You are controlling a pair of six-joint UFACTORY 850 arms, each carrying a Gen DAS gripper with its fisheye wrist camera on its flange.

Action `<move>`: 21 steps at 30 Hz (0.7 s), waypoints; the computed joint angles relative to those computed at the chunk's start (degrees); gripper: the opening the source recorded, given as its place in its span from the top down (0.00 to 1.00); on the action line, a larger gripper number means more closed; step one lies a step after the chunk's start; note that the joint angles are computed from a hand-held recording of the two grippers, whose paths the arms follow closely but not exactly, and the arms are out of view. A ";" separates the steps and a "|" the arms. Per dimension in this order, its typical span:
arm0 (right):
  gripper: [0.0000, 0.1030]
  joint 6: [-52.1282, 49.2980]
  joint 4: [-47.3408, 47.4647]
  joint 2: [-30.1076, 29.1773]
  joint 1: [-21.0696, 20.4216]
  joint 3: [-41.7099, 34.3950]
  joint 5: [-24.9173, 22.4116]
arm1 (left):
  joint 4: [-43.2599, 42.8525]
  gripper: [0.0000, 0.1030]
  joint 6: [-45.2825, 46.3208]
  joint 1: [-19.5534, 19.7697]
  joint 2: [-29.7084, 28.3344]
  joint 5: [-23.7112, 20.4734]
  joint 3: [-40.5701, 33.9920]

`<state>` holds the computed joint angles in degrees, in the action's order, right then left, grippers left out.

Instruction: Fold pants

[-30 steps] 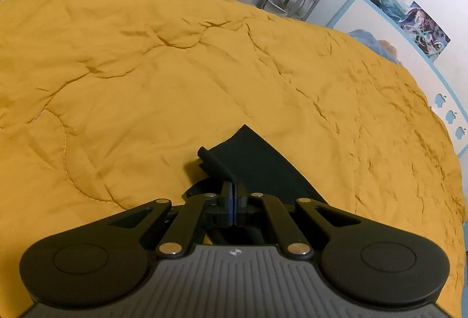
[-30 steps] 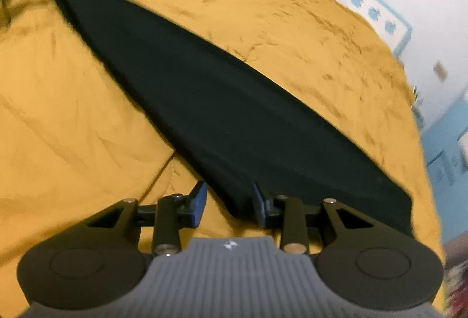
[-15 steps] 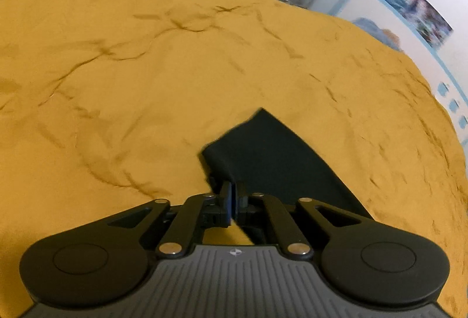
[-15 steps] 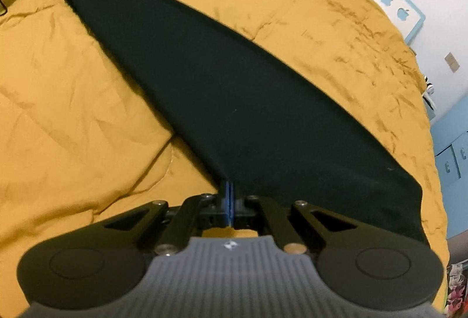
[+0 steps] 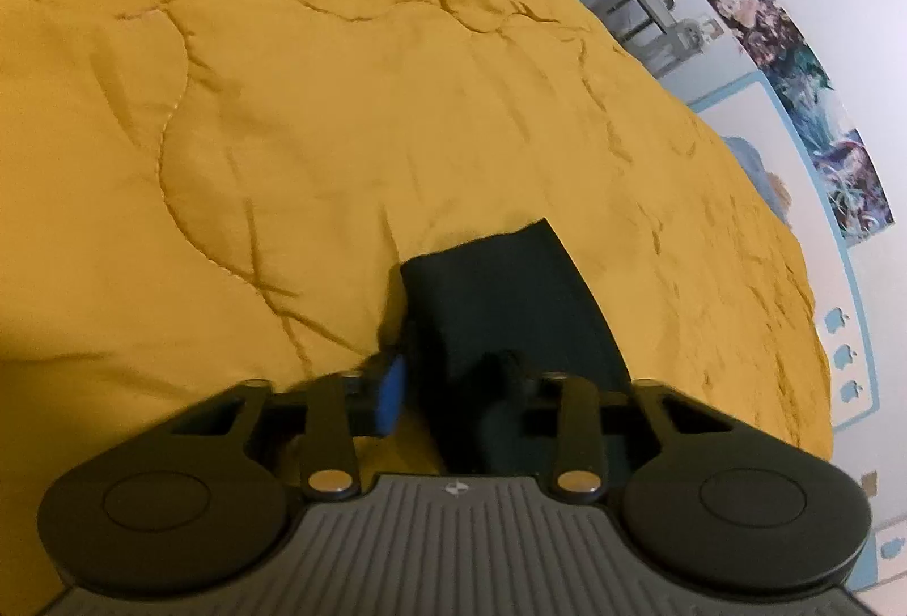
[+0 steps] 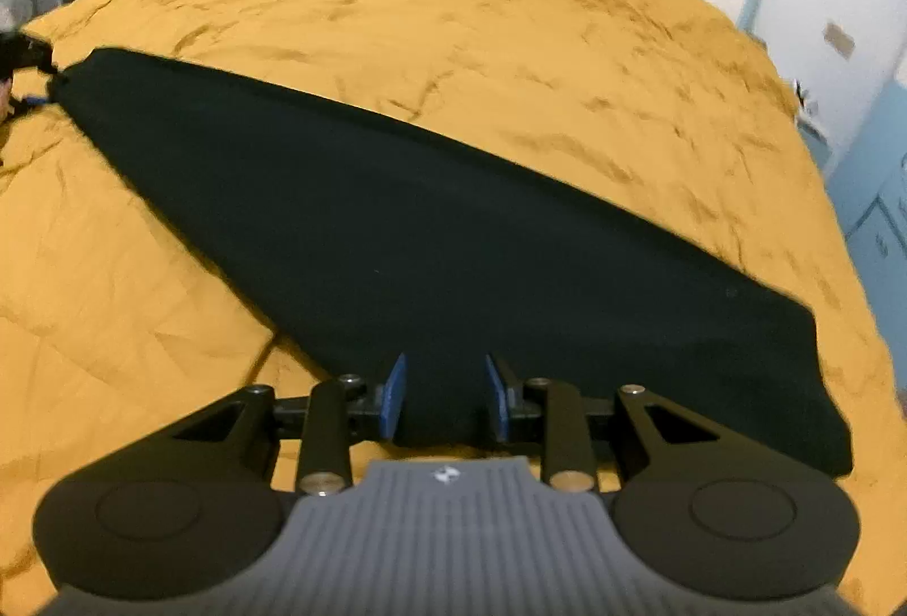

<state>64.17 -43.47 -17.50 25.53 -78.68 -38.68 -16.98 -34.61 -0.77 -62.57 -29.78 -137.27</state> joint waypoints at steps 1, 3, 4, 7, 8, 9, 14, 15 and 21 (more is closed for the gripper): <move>0.76 0.48 0.28 0.17 -0.33 0.26 -0.01 | -0.14 0.90 0.20 0.06 -0.11 -0.44 -0.39; 0.76 1.97 0.13 0.70 -0.87 1.00 0.06 | 1.43 0.96 -0.70 -0.10 0.06 -1.19 -1.26; 0.76 2.82 -0.03 1.07 -1.17 1.49 0.40 | 2.44 0.96 0.00 -0.44 1.47 0.26 0.28; 0.76 6.25 -0.31 2.13 -2.15 3.00 2.15 | 4.99 0.96 1.86 -1.76 5.74 3.79 4.16; 0.76 7.32 -0.28 2.54 -2.44 3.53 2.76 | 4.80 0.96 3.06 -2.27 6.79 5.27 4.83; 0.76 8.58 -0.24 2.92 -2.75 4.05 3.49 | 5.40 0.96 3.97 -3.08 8.39 7.00 6.11; 0.70 14.59 -2.31 5.04 -3.22 6.71 5.49 | 16.95 0.97 7.60 -9.07 12.11 7.36 4.66; 0.70 15.35 -2.80 5.75 -3.29 7.55 6.28 | 21.70 0.97 7.01 -10.85 12.75 7.01 4.23; 0.68 19.07 -2.45 9.28 -4.39 11.51 9.60 | 43.53 0.96 6.64 -21.63 14.32 6.83 3.09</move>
